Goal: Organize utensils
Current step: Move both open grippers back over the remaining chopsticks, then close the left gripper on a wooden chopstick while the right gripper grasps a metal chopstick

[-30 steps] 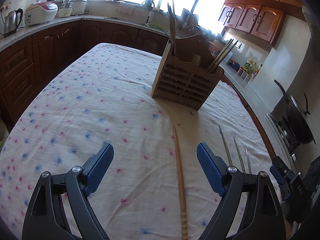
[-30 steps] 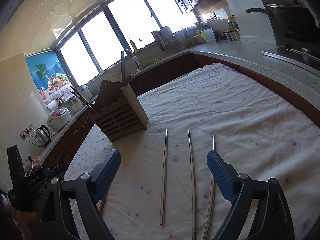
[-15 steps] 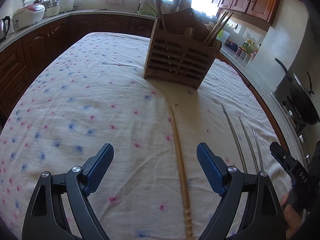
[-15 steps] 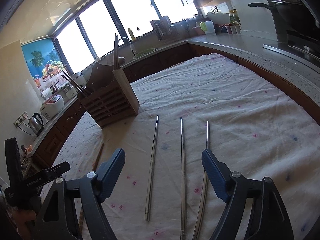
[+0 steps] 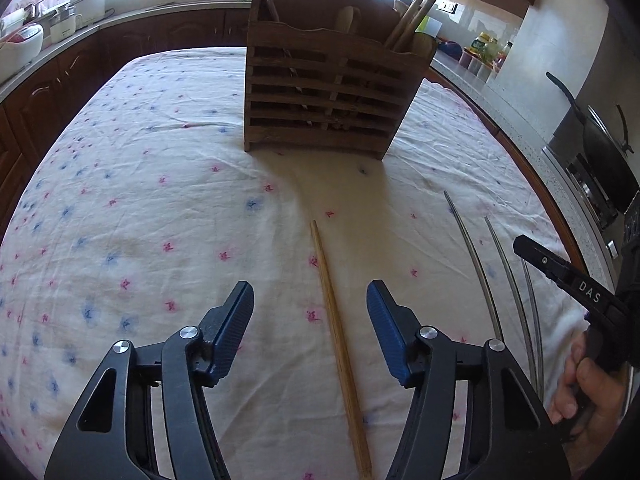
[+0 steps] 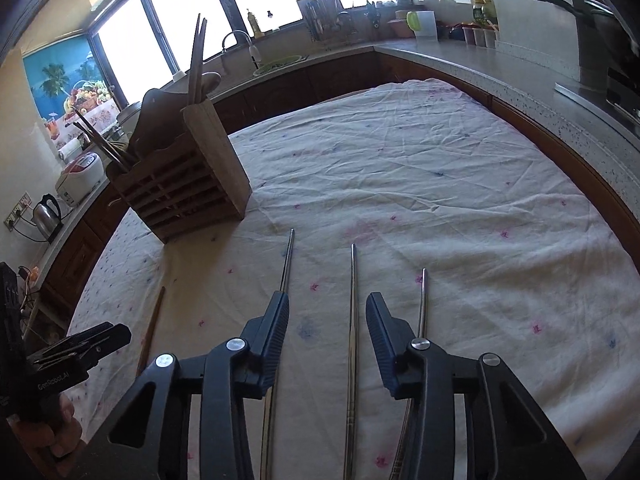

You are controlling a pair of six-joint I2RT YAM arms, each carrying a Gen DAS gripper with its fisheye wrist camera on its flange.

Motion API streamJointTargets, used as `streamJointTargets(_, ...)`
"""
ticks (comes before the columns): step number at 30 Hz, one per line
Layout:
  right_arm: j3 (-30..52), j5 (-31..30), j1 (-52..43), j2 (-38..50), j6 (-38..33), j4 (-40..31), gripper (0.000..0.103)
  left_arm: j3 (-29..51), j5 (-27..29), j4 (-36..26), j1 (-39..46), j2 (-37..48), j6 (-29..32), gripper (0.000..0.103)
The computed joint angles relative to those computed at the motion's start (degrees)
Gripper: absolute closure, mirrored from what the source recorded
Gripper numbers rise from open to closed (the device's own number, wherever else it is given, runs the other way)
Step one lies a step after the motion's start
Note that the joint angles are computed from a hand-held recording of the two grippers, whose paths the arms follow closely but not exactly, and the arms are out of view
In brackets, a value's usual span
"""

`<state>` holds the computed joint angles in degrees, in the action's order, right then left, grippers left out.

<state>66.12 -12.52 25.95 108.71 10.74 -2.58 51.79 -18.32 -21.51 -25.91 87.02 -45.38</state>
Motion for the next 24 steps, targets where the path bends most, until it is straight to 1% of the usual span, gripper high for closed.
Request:
streamJointTargets(1, 1.45, -0.78, 0.05, 1.05, -0.11, -0.53, 0.071, 0.73, 0.57, -0.10, 0.55, 0.79, 0.58, 0.047)
streamJointTargets(5, 8.94, -0.41, 2.07, 5.74, -2.23, -5.20, 0.072, 4.03, 2.52, -1.04, 2.50, 4.33, 2.97, 0.050)
streamJointTargets(7, 13.98, 0.72, 3.38, 8.93, -3.53, -8.45, 0.072, 5.64, 3.43, -1.56, 3.29, 6.24, 3.85, 0.055)
streamJointTargets(8, 16.47, 0.98, 3.82, 10.59, -3.92, -9.90, 0.072, 6.10, 4.15, -1.36, 3.76, 6.94, 4.22, 0.059)
streamJointTargets(9, 18.97, 1.30, 4.24, 12.29, -4.33, -11.27, 0.073, 6.55, 4.74, -1.17, 4.22, 7.66, 4.60, 0.061)
streamJointTargets(13, 28.70, 3.09, 5.62, 19.04, -6.63, -17.29, 0.077, 8.42, 3.60, -1.56, 4.13, 9.87, 6.09, 0.065)
streamJointTargets(14, 28.46, 4.06, 6.00, 19.28, -7.54, -15.74, 0.078, 9.05, 2.86, -1.96, 3.73, 10.52, 6.66, 0.068)
streamJointTargets(15, 29.30, 5.21, 6.39, 19.96, -8.38, -16.00, 0.078, 9.93, 1.72, -2.65, 3.26, 11.35, 7.44, 0.075)
streamJointTargets(17, 29.70, 7.00, 7.02, 20.35, -9.31, -15.68, 0.084, 11.59, -0.52, -3.92, 2.37, 12.88, 8.33, 0.084)
streamJointTargets(19, 29.19, 7.66, 7.21, 20.40, -9.83, -14.61, 0.088, 11.86, -0.42, -3.39, 2.36, 13.24, 8.86, 0.090)
streamJointTargets(20, 28.98, 7.55, 7.26, 20.44, -9.98, -14.11, 0.091, 11.81, -0.37, -2.96, 2.43, 13.32, 8.94, 0.095)
streamJointTargets(22, 28.54, 7.19, 7.15, 20.26, -9.63, -13.67, 0.096, 11.11, 0.13, -1.78, 2.81, 12.97, 8.96, 0.096)
streamJointTargets(24, 29.02, 6.85, 7.08, 20.35, -9.04, -14.06, 0.097, 10.30, 1.27, -1.01, 3.51, 12.23, 8.95, 0.098)
